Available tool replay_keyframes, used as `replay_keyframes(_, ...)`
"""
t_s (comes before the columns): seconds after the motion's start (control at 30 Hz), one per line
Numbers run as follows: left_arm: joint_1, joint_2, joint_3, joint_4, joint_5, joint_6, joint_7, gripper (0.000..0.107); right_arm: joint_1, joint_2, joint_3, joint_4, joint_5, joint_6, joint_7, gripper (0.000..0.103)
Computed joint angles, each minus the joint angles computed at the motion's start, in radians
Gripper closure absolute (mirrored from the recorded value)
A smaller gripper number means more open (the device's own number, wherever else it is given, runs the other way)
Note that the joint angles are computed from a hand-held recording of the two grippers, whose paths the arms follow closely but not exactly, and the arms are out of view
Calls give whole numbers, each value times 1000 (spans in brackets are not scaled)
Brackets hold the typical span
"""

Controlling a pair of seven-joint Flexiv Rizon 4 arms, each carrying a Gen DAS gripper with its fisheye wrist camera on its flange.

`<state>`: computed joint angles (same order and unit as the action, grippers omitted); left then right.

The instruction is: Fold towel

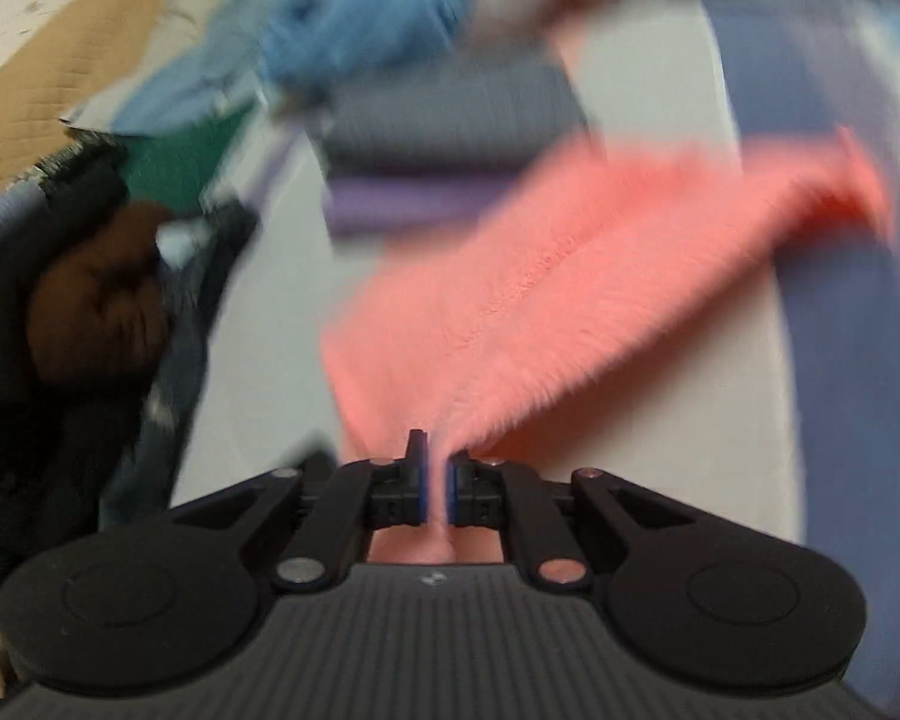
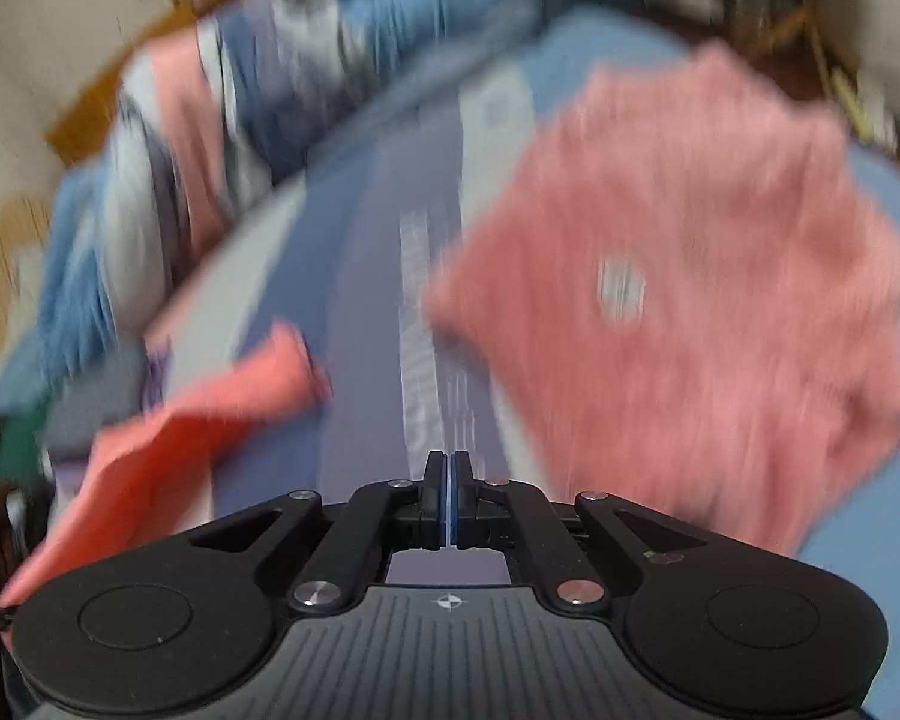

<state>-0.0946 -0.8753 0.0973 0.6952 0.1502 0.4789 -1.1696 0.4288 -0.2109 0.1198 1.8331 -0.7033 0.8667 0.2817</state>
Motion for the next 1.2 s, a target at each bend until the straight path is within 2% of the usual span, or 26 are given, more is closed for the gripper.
replay_keyframes(0.03,-15,10,27,43,3,-5,-7,101,-1,-23,2,-11,16,33,-3,101)
replay_keyframes(0.17,-14,63,27,180,44,-8,-49,101,9,-119,-2,-60,92,163,-28,96)
replay_keyframes(0.3,9,110,14,266,39,36,-37,94,30,-242,-66,-166,113,336,-56,88)
replay_keyframes(0.33,18,122,5,287,28,53,-32,94,35,-272,-78,-213,114,322,-99,86)
replay_keyframes(0.37,29,137,-6,312,12,73,-23,85,39,-304,-90,-262,115,307,-143,84)
replay_keyframes(0.4,40,149,-17,331,-11,89,-22,67,42,-336,-100,-313,117,291,-188,81)
replay_keyframes(0.43,49,156,-28,342,-41,97,-32,57,45,-370,-109,-367,120,275,-233,79)
replay_keyframes(0.47,59,163,-39,352,-71,106,-41,38,49,-402,-120,-424,112,241,-297,73)
replay_keyframes(0.5,68,169,-50,363,-101,116,-51,25,49,-440,-131,-481,104,222,-362,66)
replay_keyframes(0.57,86,182,-70,385,-163,137,-69,18,37,-522,-126,-606,122,170,-510,58)
replay_keyframes(0.6,90,188,-76,393,-188,139,-83,18,25,-565,-112,-675,146,134,-591,58)
replay_keyframes(0.67,89,193,-77,399,-226,120,-131,18,9,-646,-84,-809,193,55,-734,58)
replay_keyframes(0.73,94,194,-82,408,-263,103,-177,17,6,-715,-73,-928,240,-30,-811,62)
replay_keyframes(0.77,96,195,-86,416,-278,100,-193,15,4,-746,-68,-980,266,-62,-839,75)
replay_keyframes(0.8,97,199,-88,427,-289,98,-208,14,2,-757,-66,-999,292,-73,-849,99)
replay_keyframes(0.83,98,204,-90,438,-299,93,-222,14,0,-767,-64,-1017,318,-82,-859,101)
replay_keyframes(0.9,101,211,-96,455,-323,79,-252,14,16,-749,-108,-984,333,-45,-793,102)
replay_keyframes(1.03,125,234,-121,528,-429,86,-349,10,106,-575,-267,-701,262,211,-557,102)
replay_keyframes(1.13,144,259,-142,619,-529,144,-439,9,178,-443,-359,-501,180,366,-318,102)
replay_keyframes(1.2,172,272,-177,693,-643,193,-482,8,232,-362,-420,-375,111,447,-179,102)
